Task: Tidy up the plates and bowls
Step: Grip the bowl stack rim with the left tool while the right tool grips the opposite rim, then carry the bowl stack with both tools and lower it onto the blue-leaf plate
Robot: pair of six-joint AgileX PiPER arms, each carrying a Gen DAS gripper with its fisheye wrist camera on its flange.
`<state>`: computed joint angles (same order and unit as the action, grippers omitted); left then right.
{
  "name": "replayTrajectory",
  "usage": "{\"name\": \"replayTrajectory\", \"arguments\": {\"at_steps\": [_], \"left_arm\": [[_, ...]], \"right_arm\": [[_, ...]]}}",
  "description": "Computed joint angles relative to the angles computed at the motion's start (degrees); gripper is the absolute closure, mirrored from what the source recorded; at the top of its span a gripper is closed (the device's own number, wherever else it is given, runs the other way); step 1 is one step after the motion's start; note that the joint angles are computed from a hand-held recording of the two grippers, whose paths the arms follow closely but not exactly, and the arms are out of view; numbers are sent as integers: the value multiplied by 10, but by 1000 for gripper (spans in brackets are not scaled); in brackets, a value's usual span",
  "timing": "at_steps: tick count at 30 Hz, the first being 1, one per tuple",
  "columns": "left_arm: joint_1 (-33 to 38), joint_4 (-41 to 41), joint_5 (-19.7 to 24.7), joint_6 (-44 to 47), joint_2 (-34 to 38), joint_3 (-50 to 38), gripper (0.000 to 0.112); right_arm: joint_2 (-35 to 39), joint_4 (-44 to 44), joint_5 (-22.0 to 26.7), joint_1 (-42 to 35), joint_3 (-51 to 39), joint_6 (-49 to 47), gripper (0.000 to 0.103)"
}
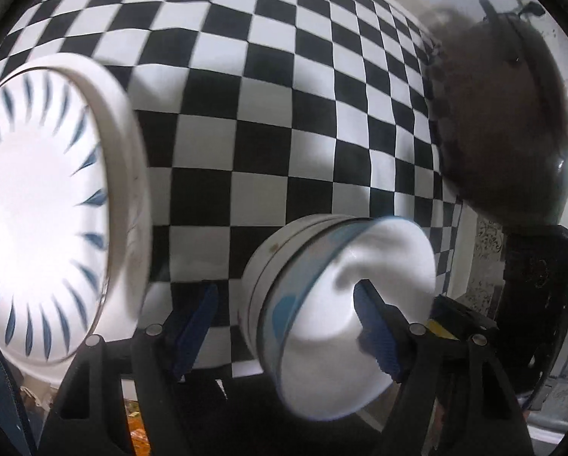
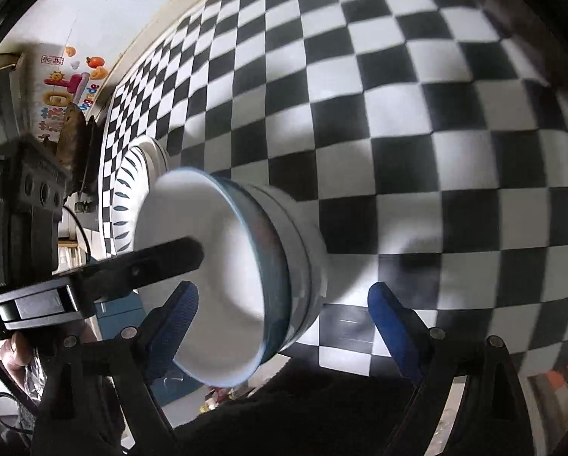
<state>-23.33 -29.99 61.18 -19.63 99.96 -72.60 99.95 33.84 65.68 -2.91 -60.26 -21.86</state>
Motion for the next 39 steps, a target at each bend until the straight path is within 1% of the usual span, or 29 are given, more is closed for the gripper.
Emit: {"name": "replayTrajectory", "arguments": {"at_steps": [2, 3, 4, 5, 6, 7, 8, 9, 12, 15, 18, 23, 27, 31, 34, 39], "left_arm": [[3, -10, 0, 16, 11, 0, 43], [3, -17, 1, 25, 18, -2, 52], [0, -18, 1, 29, 26, -3, 54], [-4, -10, 1, 27, 30, -6, 58], [-8, -4, 1, 29, 36, -8, 60], [-6, -10, -6, 37, 35, -2, 60], [-2, -18, -8, 42, 33, 4, 60], [2, -25, -11, 46, 30, 10, 61], [-1, -17, -18, 41, 19, 18, 61], [-9, -5, -30, 32, 10, 26, 61], [-15, 1, -38, 22, 4, 32, 61], [-25, 22, -42, -3, -11, 29, 61], [-32, 43, -27, -31, -19, 6, 61], [-30, 58, -3, -51, -26, -18, 61], [-20, 69, 20, -60, -36, -31, 61], [12, 89, 59, -61, -66, -32, 61]], "right_arm": [[17, 12, -6, 1, 5, -9, 11], [23, 20, -8, 2, 9, -15, 11], [30, 25, -10, 2, 10, -18, 11], [38, 30, -13, 4, 11, -21, 15], [44, 31, -12, 5, 11, -24, 22], [54, 36, -8, 12, 5, -20, 25], [66, 48, -8, 14, 7, -26, 32], [76, 54, -8, 18, 4, -25, 36], [81, 67, -35, 31, 14, -26, 37], [82, 74, -43, 35, 17, -39, 39], [83, 90, -46, 27, 24, -62, 41], [73, 94, -44, 24, 26, -77, 42], [60, 89, -24, 19, 13, -75, 42], [49, 84, -1, 21, -10, -63, 43], [44, 81, 14, 32, -32, -48, 43], [45, 86, 34, 77, -73, -18, 43]]}}
